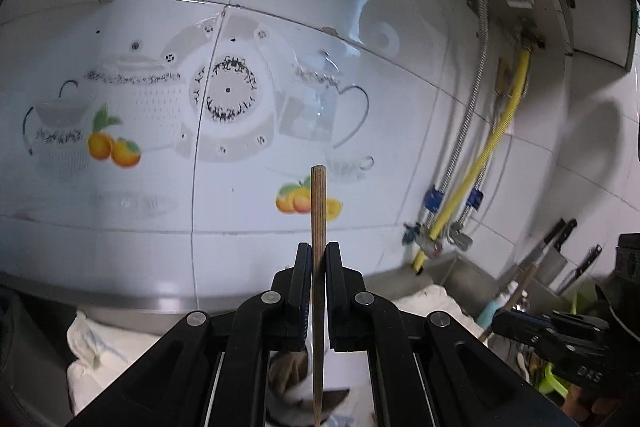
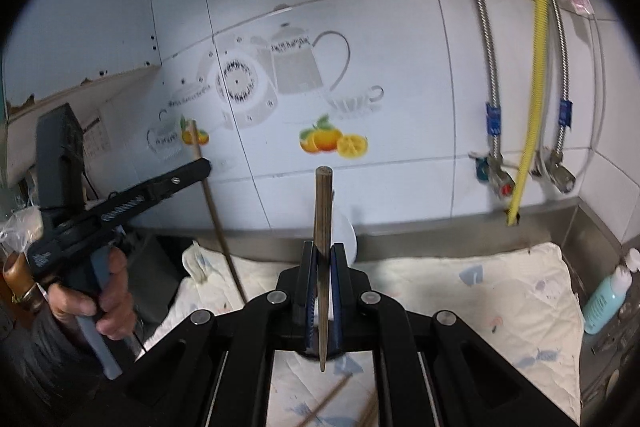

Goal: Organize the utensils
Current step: 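Carry both chopsticks over the black cup and lower them inside, then open both tools and withdraw them from the black cup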

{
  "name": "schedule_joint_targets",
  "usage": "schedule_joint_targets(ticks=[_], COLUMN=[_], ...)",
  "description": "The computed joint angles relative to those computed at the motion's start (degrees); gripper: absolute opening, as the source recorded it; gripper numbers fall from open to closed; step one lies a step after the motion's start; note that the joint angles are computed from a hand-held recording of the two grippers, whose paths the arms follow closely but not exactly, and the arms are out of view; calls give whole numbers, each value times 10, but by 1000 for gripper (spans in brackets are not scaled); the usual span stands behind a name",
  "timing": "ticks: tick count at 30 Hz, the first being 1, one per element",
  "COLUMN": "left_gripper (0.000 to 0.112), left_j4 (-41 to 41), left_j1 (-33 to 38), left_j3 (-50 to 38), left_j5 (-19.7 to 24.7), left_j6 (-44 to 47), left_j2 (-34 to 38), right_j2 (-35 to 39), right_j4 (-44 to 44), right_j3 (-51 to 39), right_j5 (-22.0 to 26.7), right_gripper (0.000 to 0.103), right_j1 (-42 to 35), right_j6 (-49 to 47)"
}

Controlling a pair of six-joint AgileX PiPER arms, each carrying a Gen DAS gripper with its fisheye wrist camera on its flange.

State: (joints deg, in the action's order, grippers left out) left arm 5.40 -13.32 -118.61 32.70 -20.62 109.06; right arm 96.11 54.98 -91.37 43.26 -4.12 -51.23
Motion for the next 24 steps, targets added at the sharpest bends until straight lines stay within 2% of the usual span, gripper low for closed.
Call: schedule_joint_targets(ticks=[3, 5, 10, 19, 24], left_gripper=[6, 6, 6, 6, 6], left_j4=[-2, -39, -59, -104, -113], left_j1=[9, 22, 35, 48, 49], left_j3=[-55, -96, -125, -80, -74], left_j5=[3, 13, 11, -10, 4], left_j6=[1, 22, 32, 81, 94], left_j2=[42, 76, 124, 140, 148], right_j2=[11, 22, 49, 104, 120], right_j4=[-3, -14, -46, -98, -128], right_j3=[-22, -40, -74, -118, -120], right_j5=[-13, -23, -50, -53, -44], right_gripper=[9, 9, 9, 9, 9], right_j1=[14, 26, 51, 77, 87], right_j6=[18, 34, 65, 121, 136])
